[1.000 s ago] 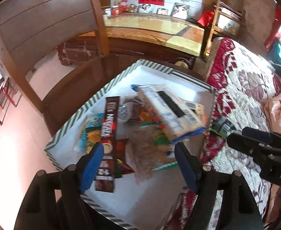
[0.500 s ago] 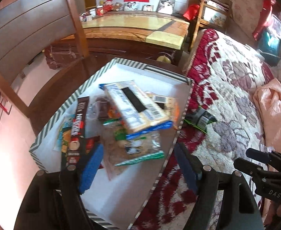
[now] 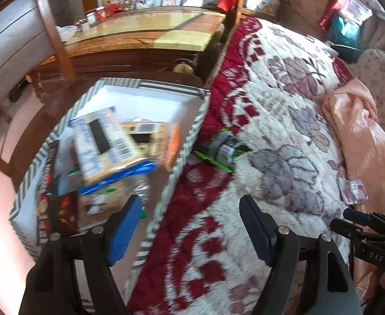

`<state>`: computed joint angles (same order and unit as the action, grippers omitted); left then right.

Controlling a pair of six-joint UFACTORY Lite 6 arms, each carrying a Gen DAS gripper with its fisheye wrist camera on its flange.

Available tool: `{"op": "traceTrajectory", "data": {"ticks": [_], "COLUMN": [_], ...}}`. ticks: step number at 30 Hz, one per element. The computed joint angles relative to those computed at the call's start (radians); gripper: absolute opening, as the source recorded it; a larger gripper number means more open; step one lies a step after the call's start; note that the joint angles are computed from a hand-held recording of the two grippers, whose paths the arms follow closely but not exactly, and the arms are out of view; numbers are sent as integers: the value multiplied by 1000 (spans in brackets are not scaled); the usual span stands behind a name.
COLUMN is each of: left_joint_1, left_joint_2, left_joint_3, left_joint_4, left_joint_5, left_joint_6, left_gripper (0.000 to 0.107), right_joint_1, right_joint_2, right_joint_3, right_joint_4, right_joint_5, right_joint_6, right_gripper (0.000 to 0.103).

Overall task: Organize snacks
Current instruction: 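Move both open tools back toward the last snacks on the quilt, then grasp the black-and-green packet with the left tool while the right tool grasps the pink-printed packet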

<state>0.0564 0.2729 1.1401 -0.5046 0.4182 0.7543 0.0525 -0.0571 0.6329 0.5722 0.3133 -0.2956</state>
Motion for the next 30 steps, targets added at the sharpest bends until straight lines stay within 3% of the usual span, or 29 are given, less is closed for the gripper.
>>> {"op": "traceTrajectory", "data": {"ticks": [10,24,26,27,28,30], "left_joint_1": [-96,-161,-171,-176,-175,-185], "left_joint_2": [211,576,562,560,571,553], "left_joint_3": [255,659,632,629,644,609], "left_joint_4": [-16,109,104,105,95,79], "left_joint_5": [110,269,238,244,277,257], "left_joint_6": [-4,-54,-20,-7,3,19], "left_gripper": [78,77,60,42,36,36], "right_joint_1": [-144,-251,-266,-274,-282,-309], "right_joint_2": [-41,-38,-44,-48,-49,-56], "right_joint_3": [-75,-81,-81,-79,-76,-69], "right_joint_4": [196,253,250,238,232,212], "right_joint_5": [37,70,78,81,83,96], "right_joint_6": [-269,-373,-379,-374,-373,-368], "right_gripper": [58,58,58,58,58,58]}}
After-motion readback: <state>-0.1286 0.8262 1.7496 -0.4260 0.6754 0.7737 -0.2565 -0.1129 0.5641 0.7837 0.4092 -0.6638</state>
